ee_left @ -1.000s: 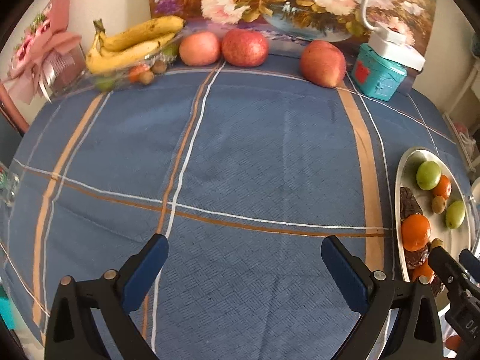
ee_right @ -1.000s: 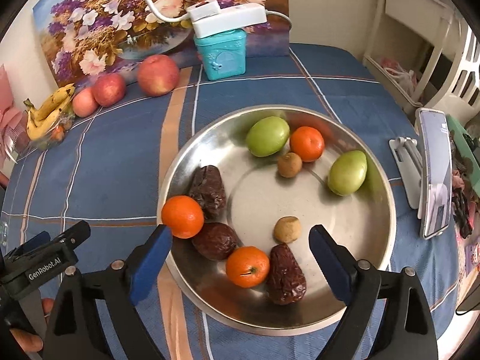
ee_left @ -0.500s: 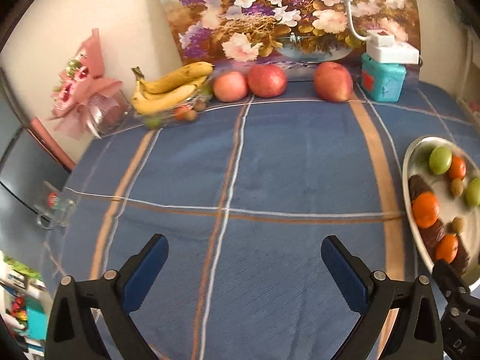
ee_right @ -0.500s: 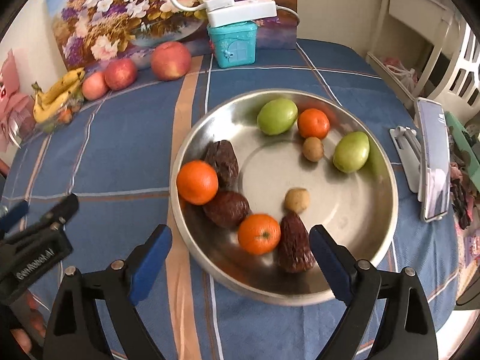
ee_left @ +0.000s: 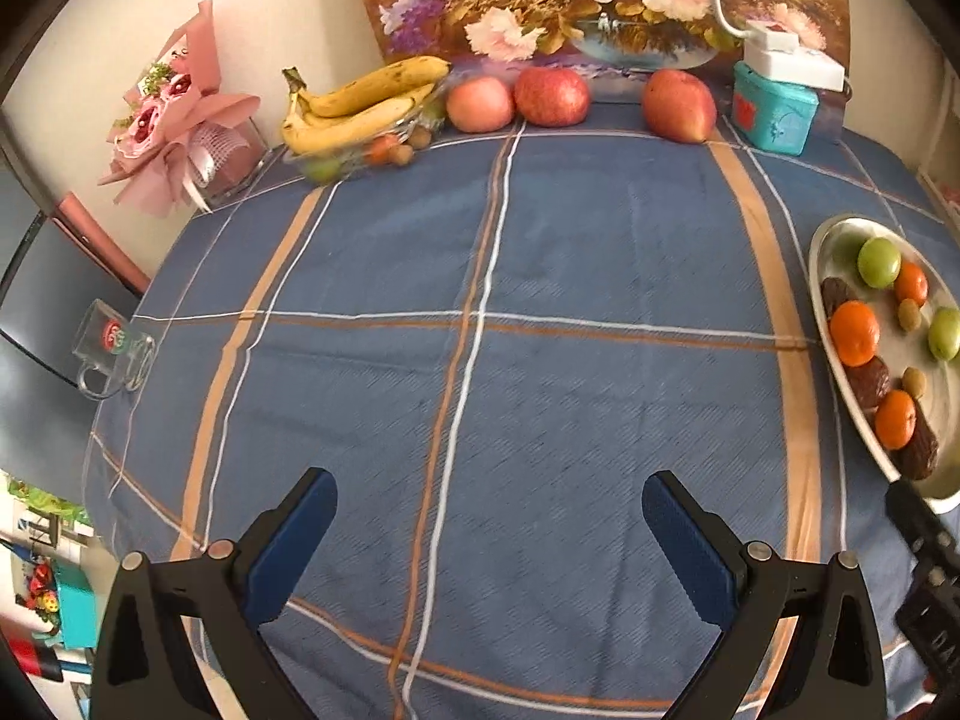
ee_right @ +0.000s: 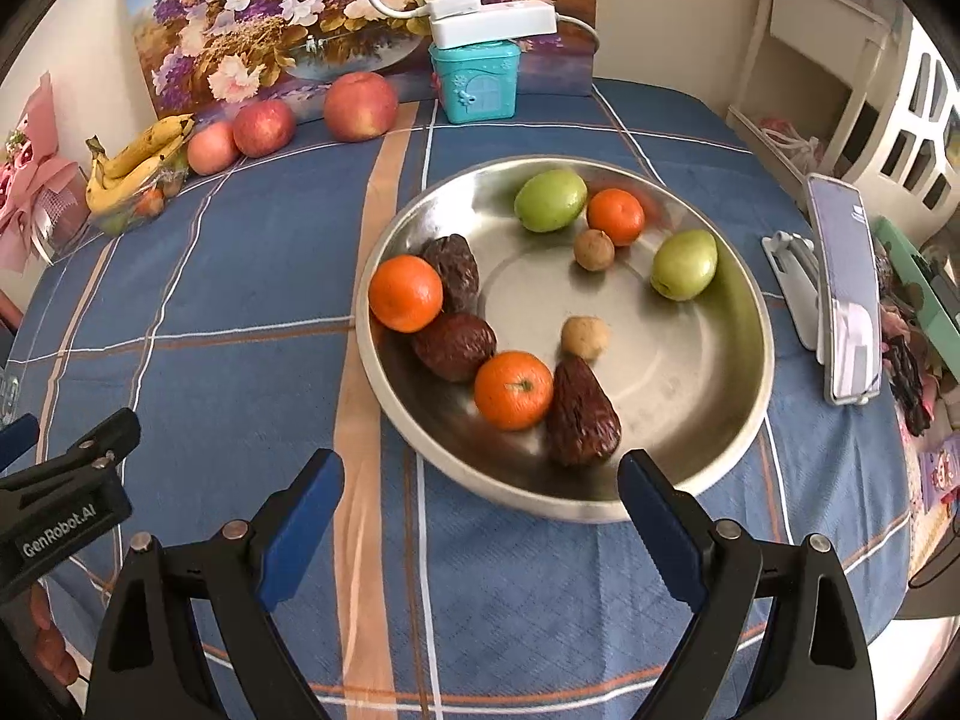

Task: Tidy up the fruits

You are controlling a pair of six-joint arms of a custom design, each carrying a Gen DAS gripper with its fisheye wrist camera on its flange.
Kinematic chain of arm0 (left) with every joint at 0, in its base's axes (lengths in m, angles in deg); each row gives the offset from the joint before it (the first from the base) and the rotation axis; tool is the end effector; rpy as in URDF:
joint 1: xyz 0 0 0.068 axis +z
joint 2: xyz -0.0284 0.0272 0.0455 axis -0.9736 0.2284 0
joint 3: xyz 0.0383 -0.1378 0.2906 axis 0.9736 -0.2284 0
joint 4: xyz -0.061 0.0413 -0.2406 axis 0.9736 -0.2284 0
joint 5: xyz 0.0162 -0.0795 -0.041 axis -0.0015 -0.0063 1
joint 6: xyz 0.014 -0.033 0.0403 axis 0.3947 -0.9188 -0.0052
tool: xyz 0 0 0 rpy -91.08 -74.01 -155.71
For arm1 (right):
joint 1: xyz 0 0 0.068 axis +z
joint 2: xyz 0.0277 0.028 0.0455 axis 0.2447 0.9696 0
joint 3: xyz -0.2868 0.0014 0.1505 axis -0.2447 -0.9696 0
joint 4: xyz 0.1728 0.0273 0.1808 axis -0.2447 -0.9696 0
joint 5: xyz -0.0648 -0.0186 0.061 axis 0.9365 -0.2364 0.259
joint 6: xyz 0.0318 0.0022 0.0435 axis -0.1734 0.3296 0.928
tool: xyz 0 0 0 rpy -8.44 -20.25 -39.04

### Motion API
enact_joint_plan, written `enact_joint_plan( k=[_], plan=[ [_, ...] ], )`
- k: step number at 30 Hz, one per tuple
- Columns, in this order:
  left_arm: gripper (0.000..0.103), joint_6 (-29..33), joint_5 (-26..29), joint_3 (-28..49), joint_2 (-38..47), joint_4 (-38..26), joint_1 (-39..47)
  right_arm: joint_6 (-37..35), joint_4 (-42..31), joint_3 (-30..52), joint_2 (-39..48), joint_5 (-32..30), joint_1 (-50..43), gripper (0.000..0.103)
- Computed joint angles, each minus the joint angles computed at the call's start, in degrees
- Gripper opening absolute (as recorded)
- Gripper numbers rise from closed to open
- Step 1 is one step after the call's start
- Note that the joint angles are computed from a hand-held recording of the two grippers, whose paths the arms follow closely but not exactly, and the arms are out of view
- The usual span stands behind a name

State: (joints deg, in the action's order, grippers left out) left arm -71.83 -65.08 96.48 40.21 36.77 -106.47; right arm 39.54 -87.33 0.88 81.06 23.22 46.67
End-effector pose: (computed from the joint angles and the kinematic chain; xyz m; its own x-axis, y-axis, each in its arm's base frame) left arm 0.2976 -0.1499 0.1996 -0.8241 -0.3685 -0.4301 -0.4908 0.8437 0.2176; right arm 0.3240 0.2013 0.1873 -0.8494 -0.2310 -0.4745 -0.2705 0.9626 0.0155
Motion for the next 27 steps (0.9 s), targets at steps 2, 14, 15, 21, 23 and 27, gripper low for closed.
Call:
enact_joint_plan(
  k=[2, 14, 15, 21, 23, 27],
  plan=[
    [0.103, -0.1, 0.2, 0.0, 0.1, -0.7, 0.0, 0.1, 0.1, -0.5, -0.4, 0.0, 0.0, 0.093],
    [0.103, 1.8, 4.6, -1.5, -1.3, 2.7, 1.2, -0.5, 0.7, -0.6, -1.2, 0.0, 0.0, 0.093],
    [0.103, 1.9, 4.5, -1.4, -1.4, 2.9, 1.2, -0.6, 0.8, -0.6, -1.3, 0.1, 0.0, 0.093],
    [0.103, 2.8, 4.2, -1.2, -1.6, 3.2, 0.8, -1.2, 0.8, -0.3, -1.2, 0.0, -0.4, 0.093],
    [0.103, 3.0, 4.1, -1.2, -1.6, 3.2, 0.8, -1.5, 1.0, -0.2, -1.3, 0.1, -0.4, 0.093],
    [0.103, 3.1, 4.0, -0.9, -1.5, 3.0, 0.7, -1.7, 1.2, -0.2, -1.4, 0.2, -0.4, 0.093]
  ],
)
